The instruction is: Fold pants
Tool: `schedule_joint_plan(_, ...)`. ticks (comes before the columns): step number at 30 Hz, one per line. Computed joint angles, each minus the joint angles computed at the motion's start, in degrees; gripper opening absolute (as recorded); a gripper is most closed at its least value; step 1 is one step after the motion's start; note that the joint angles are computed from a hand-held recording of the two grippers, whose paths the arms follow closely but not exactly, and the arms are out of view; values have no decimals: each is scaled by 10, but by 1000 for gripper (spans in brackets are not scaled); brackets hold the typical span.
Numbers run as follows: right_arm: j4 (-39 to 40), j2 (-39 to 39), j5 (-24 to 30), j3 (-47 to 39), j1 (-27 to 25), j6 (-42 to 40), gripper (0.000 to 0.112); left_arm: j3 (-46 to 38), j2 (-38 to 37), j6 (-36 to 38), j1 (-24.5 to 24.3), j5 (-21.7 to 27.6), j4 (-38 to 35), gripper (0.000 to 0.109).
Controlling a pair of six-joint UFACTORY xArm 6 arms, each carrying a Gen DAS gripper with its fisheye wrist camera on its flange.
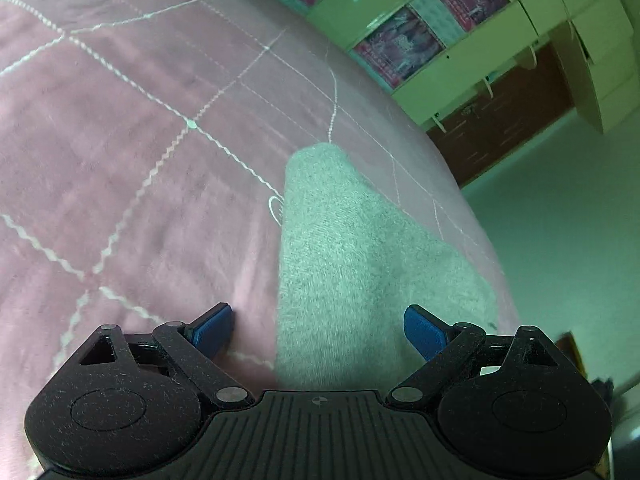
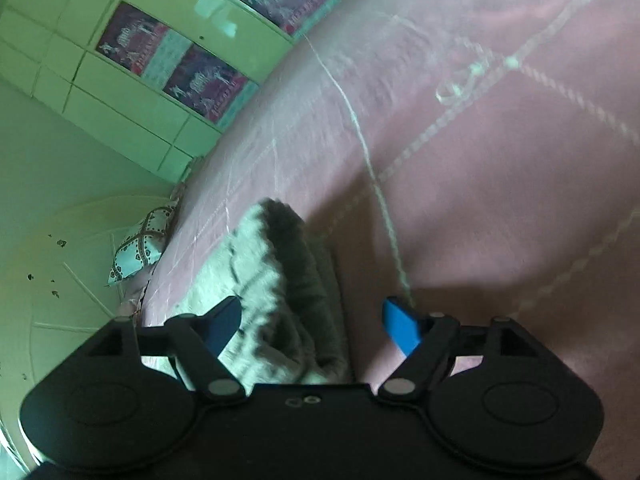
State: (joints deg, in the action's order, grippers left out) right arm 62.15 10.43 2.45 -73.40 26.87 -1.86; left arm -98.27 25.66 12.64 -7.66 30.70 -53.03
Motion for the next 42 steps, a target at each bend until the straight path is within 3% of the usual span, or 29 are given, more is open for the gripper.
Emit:
schedule_joint_plan(4, 152, -12, 38, -12, 3, -133, 75, -24, 20, -19, -7, 2, 15, 91)
schedule_joint_plan(8, 208, -2, 113, -32, -11, -184, 78, -68, 48, -39, -12, 21, 60, 92)
schedule_joint_plan(13, 263, 2, 118, -41, -14, -215, 85, -112, 76, -51, -12, 42, 69, 92)
schedule_joint_plan(19, 247, 11, 131, -47, -20, -207, 85, -177, 116, -36, 0, 97, 56, 100)
schedule_joint_plan(22, 236, 19, 156, -57, -24, -223, 93, -201, 132, -26, 3, 116, 51, 103)
schedule_joint_plan(25, 161, 29, 179, -71, -28, -170, 97, -221, 146, -27, 5, 124, 45, 103)
schedule_joint_plan(28, 137, 32, 199, -78, -35, -145, 97, -223, 151, -25, 12, 125, 10, 103)
schedule_joint_plan(35, 194, 44, 243, -98, -57, -170, 96, -271, 198, -23, 36, 162, -116, 103)
schedule_joint_plan(40, 225, 76, 297, -138, -73, -194, 95, -418, 299, -88, 56, 243, -151, 103)
schedule_joint_plan(42, 258, 77, 322, -134, -85, -218, 88, -481, 338, -111, 58, 263, -141, 102)
